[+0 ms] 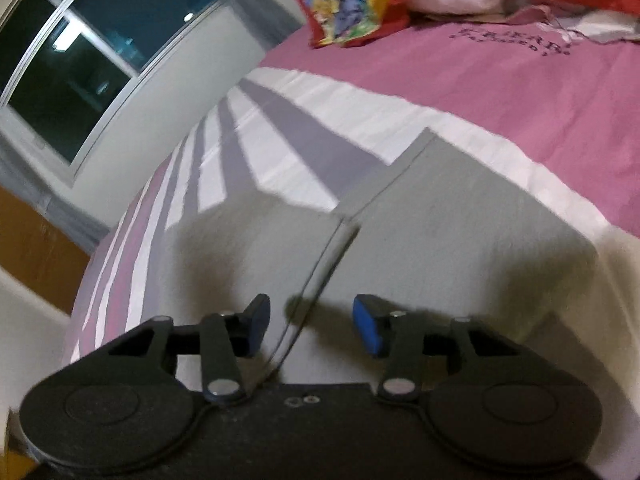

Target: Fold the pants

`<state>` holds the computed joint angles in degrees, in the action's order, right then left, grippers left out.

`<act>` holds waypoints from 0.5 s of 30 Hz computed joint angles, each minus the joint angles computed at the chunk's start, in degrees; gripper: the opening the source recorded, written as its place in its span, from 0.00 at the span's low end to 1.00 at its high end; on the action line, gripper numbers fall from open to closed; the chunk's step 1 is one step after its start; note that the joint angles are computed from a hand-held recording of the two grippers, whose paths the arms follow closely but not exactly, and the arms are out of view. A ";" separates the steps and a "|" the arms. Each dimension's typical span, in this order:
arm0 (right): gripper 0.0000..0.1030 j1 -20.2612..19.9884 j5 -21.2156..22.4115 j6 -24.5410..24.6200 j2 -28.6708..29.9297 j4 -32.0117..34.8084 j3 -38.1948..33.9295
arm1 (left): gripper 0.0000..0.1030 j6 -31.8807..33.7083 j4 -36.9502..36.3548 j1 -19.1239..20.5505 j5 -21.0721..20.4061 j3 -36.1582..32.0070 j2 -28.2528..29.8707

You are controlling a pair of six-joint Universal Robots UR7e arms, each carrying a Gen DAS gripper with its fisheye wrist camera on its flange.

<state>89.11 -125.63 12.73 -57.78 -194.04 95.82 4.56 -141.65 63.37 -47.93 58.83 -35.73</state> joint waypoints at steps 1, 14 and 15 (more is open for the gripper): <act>0.43 -0.44 0.65 0.05 0.42 -0.02 -0.80 | 0.26 0.10 0.06 -0.06 0.16 -0.13 0.14; 0.08 5.12 -7.36 -21.65 0.73 -18.07 -0.32 | 0.27 1.52 -0.73 -0.27 1.24 -0.21 0.71; 0.08 5.54 -10.11 -23.84 0.45 -19.52 0.66 | 0.27 1.59 -0.90 -0.25 1.17 -0.07 0.65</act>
